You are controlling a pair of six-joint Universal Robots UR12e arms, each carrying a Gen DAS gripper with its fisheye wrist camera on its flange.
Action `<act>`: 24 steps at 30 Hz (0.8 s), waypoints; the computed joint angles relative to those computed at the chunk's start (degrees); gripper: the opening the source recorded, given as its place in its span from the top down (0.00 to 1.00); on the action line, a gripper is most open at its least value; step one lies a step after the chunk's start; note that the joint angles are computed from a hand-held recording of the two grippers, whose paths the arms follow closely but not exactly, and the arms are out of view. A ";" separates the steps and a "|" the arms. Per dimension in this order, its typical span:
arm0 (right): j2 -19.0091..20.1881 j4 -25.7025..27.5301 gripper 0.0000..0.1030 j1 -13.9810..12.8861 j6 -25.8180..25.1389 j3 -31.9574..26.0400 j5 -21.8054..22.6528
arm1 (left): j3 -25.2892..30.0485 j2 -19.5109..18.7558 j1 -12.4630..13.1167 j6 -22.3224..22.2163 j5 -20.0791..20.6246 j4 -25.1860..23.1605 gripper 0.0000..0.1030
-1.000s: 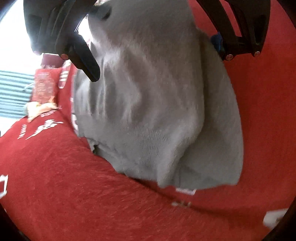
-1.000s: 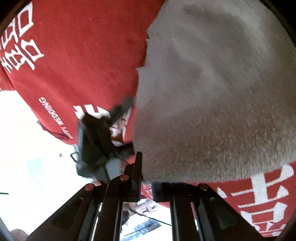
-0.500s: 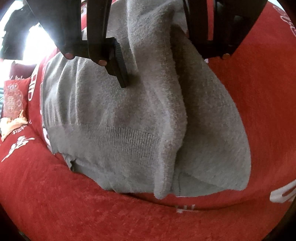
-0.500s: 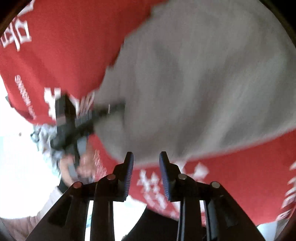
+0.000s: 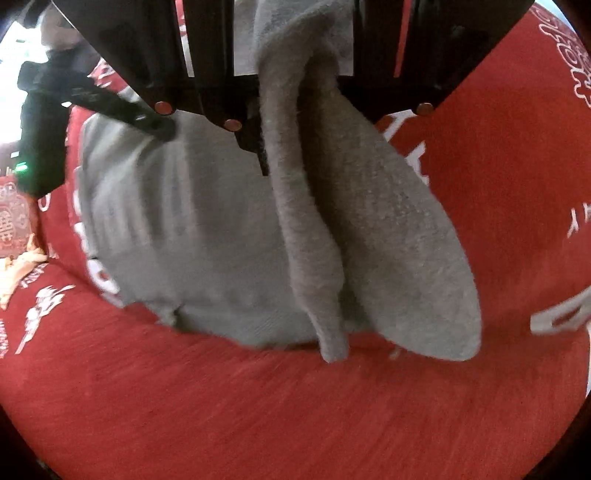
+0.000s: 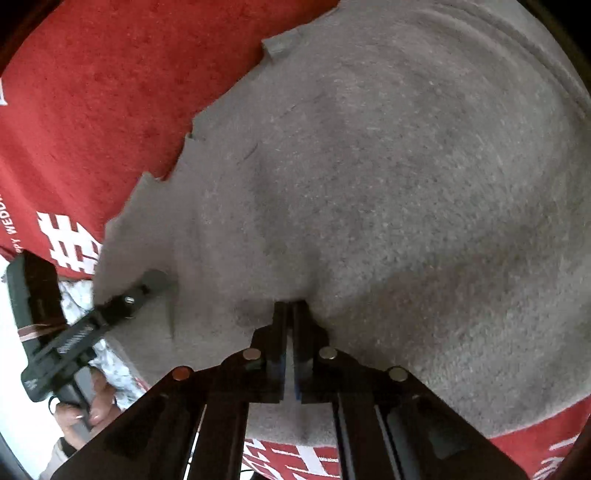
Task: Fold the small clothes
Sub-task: 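Grasp the sweater cuff with the left tool while the right tool holds the bundle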
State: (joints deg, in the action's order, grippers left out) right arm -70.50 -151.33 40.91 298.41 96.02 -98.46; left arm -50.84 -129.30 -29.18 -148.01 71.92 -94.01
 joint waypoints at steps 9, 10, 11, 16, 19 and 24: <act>-2.34 -9.53 0.93 0.94 1.60 4.96 -3.09 | 3.07 1.33 -3.79 3.18 -6.76 -1.26 0.79; -3.00 -11.04 0.92 1.78 3.15 5.98 -5.72 | 3.29 1.49 -4.38 3.69 -7.50 -1.69 0.79; -3.37 -12.10 0.91 2.43 4.26 6.54 -7.65 | 3.06 1.84 -5.17 4.49 -8.34 -1.96 0.79; -6.16 -14.09 0.91 6.25 9.14 9.98 -16.91 | -1.08 4.94 -9.32 11.85 -9.77 -1.65 0.79; -6.99 -14.84 0.91 8.26 14.16 12.19 -19.20 | -4.56 6.31 -11.78 14.69 -7.91 -1.02 0.78; -6.51 -17.59 0.91 10.79 22.00 14.32 -23.63 | -7.73 6.94 -14.42 12.37 -2.37 1.64 0.78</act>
